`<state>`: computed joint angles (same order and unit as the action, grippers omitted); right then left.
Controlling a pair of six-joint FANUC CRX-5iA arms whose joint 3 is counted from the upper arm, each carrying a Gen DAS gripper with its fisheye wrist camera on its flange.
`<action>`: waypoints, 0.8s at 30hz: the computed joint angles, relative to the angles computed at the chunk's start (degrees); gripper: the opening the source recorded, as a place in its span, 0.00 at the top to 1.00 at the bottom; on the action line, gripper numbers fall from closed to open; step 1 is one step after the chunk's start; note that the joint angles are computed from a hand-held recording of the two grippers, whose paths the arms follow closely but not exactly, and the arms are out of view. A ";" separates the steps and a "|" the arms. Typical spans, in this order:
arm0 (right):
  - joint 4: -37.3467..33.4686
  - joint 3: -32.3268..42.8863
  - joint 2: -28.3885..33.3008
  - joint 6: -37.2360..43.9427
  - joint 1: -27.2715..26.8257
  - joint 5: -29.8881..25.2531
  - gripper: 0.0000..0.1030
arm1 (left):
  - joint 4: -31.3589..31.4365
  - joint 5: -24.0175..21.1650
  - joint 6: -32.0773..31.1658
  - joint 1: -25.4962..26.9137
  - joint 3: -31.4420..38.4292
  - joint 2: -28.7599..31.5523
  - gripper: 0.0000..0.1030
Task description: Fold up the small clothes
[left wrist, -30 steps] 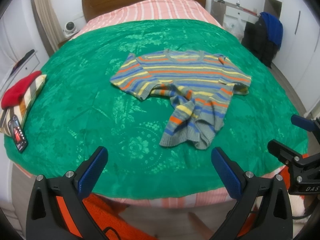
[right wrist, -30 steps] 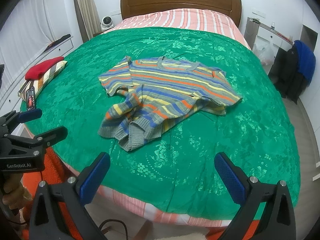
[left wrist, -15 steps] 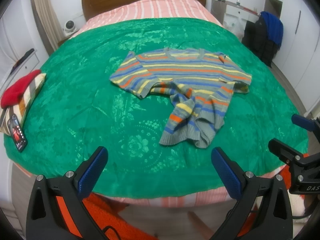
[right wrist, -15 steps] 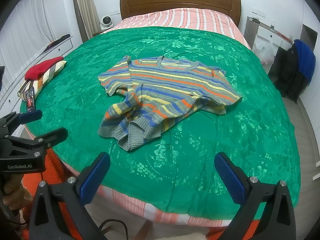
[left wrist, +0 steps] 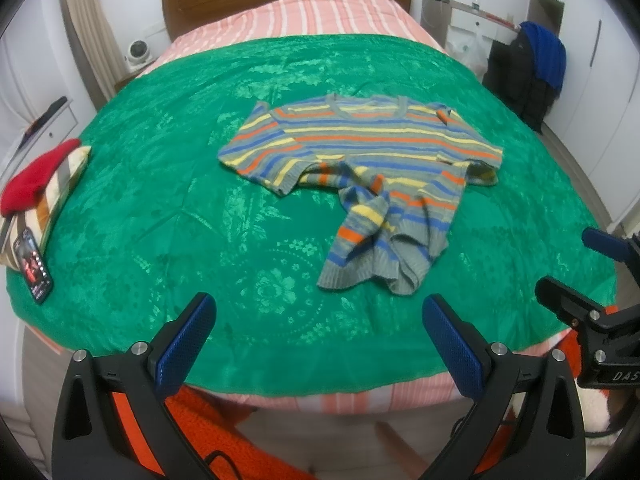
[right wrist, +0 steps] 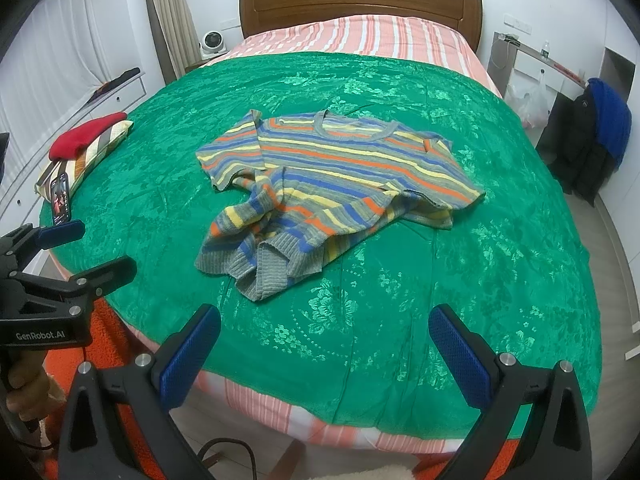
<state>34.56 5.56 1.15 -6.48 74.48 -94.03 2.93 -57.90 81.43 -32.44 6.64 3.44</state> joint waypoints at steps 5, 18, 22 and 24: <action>0.02 0.05 0.07 -0.06 -0.04 0.07 0.00 | -0.02 -0.17 -0.02 0.02 0.22 0.14 0.00; -0.12 0.00 0.09 -0.24 -0.04 0.06 0.00 | 3.21 0.03 -1.91 1.20 -0.76 0.11 0.00; 0.54 -0.24 -0.07 -1.29 0.16 -0.55 0.00 | 6.27 1.67 -1.96 4.51 -1.76 -0.50 0.00; 1.23 -0.90 -0.63 -2.17 0.49 -0.84 0.00 | 7.00 1.86 -0.82 6.06 -1.84 -0.46 0.00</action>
